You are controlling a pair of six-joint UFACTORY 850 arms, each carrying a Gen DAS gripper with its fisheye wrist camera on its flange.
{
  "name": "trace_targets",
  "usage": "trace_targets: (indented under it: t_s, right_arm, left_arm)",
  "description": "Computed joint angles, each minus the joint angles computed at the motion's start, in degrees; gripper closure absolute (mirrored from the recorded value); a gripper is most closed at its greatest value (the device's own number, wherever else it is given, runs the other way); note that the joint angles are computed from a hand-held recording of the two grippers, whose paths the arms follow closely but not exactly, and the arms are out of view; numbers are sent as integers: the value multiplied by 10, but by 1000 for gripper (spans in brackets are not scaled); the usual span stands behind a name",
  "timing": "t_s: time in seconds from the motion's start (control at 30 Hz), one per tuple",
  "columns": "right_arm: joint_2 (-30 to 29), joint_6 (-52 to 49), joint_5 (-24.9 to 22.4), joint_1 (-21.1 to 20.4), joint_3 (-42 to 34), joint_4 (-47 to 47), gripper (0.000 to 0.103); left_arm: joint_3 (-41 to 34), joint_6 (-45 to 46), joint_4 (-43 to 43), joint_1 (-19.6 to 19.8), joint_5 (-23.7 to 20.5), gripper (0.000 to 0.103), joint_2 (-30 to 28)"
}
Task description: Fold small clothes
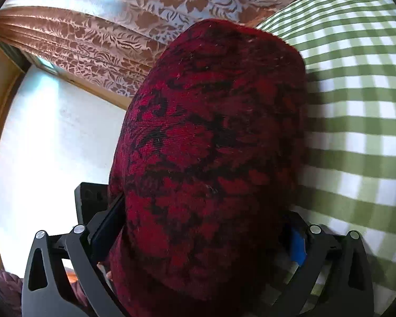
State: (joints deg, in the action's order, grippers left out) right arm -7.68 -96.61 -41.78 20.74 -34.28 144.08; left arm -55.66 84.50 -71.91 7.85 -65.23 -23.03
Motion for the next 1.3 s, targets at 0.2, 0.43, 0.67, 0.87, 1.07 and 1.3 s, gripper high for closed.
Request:
trace_targets:
  t_s: [0.2,0.43,0.67,0.87,1.07,1.3]
  right_arm:
    - [17,4,31,-4,-30,-54,19]
    - [-3,37,23,-35,-118,-157,21]
    - [-120,107,-12,-69,-282,-259,21]
    - [-222,220,8,-95,-373,-362,21]
    - [-251,286,75,-104,-377,-414,3]
    - [-179,343,252,-67,-362,-496,3]
  left_arm:
    - [1,36,-21,16,-41,34,12]
    - [-53,49,-68,16,-47,34,18]
    - [-161,35,-108,0,19,33,-24]
    - [-243,-43,-37,-45,149,33,-107]
    - [-217,-28,-41,-85,267,20,-107]
    - [-146,119,-149,-111,386,18,-39]
